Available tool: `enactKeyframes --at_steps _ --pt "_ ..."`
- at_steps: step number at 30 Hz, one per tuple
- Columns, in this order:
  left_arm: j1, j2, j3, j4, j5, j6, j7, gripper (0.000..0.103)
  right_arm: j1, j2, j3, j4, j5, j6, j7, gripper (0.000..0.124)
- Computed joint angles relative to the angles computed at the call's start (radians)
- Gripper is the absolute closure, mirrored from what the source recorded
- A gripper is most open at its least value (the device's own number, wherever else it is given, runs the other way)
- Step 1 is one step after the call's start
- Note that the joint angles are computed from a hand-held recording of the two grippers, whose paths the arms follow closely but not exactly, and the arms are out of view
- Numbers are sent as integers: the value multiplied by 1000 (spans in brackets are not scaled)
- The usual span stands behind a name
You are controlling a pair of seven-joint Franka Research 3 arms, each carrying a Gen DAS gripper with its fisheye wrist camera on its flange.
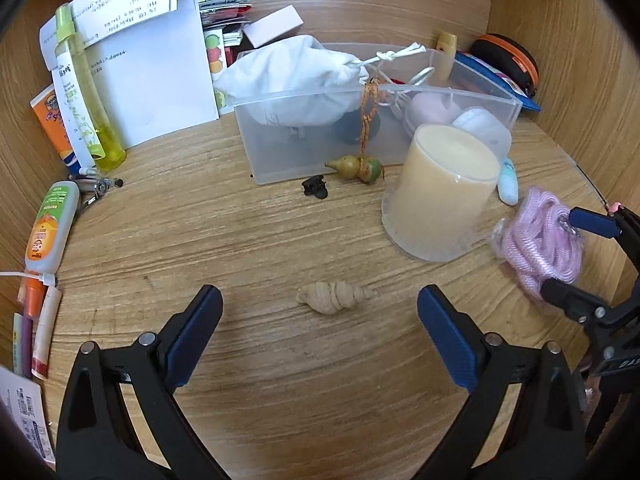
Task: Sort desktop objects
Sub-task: 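Grasp the bagged pink rope bundle with the right gripper while the left grasps the seashell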
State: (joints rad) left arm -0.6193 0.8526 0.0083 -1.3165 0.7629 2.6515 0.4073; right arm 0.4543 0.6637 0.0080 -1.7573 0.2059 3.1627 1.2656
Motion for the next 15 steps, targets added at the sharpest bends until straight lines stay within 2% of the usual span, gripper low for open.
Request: enactKeyframes --at_steps 3,5,10,13,15 --pt "-7 7 10 11 7 1 -15 10 112 29 -133 23 -21 -4 43 21" --pt "-3 16 1 27 -2 -13 1 25 177 52 -215 39 -54 -7 92 21" --pt "-11 27 8 35 -3 -19 -2 37 150 66 -203 71 -54 -23 106 21" --pt "-18 26 18 33 13 -7 -20 50 118 71 -174 80 -59 -22 109 21" --pt "-22 28 24 35 23 -4 -28 54 101 70 -155 78 -62 -16 103 21"
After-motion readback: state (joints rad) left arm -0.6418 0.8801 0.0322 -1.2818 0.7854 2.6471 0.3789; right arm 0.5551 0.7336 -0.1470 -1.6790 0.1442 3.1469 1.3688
